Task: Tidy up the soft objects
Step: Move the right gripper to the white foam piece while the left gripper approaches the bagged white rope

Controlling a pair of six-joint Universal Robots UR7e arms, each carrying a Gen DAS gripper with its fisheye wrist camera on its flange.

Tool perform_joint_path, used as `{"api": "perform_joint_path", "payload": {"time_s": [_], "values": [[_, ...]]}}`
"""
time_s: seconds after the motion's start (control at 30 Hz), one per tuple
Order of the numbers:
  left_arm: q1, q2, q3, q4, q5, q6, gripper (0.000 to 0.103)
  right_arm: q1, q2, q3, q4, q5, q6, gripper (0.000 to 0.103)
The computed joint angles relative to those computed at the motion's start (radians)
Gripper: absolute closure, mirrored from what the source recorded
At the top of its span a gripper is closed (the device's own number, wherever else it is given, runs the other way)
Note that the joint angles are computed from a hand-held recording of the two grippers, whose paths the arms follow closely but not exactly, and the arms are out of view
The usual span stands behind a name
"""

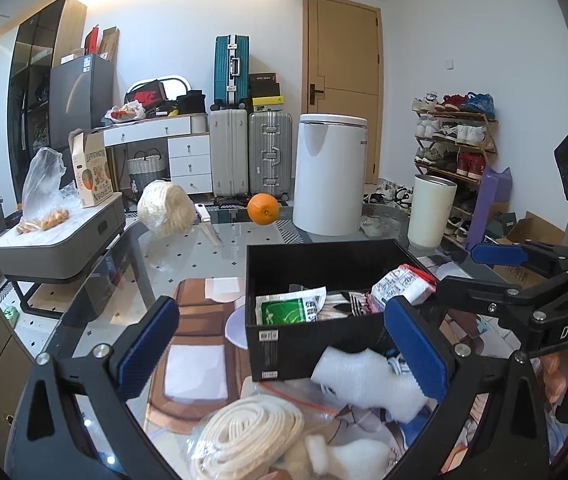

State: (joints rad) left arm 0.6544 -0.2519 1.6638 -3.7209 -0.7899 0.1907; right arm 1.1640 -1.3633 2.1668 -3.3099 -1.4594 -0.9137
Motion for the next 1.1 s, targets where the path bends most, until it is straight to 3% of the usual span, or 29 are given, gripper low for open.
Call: {"api": "perform_joint_path", "payload": {"time_s": [0.7, 1.1], "values": [[-0.012, -0.067, 0.146, 0.034, 0.032, -0.106, 0.0, -0.02, -0.07, 0.08, 0.034, -0.039, -0.057, 0.001], [-0.013, -0.063, 0.178, 0.027, 0.031, -0.103, 0.0, -0.019, -0.088, 0.08, 0.078, -0.073, -0.073, 0.001]]}}
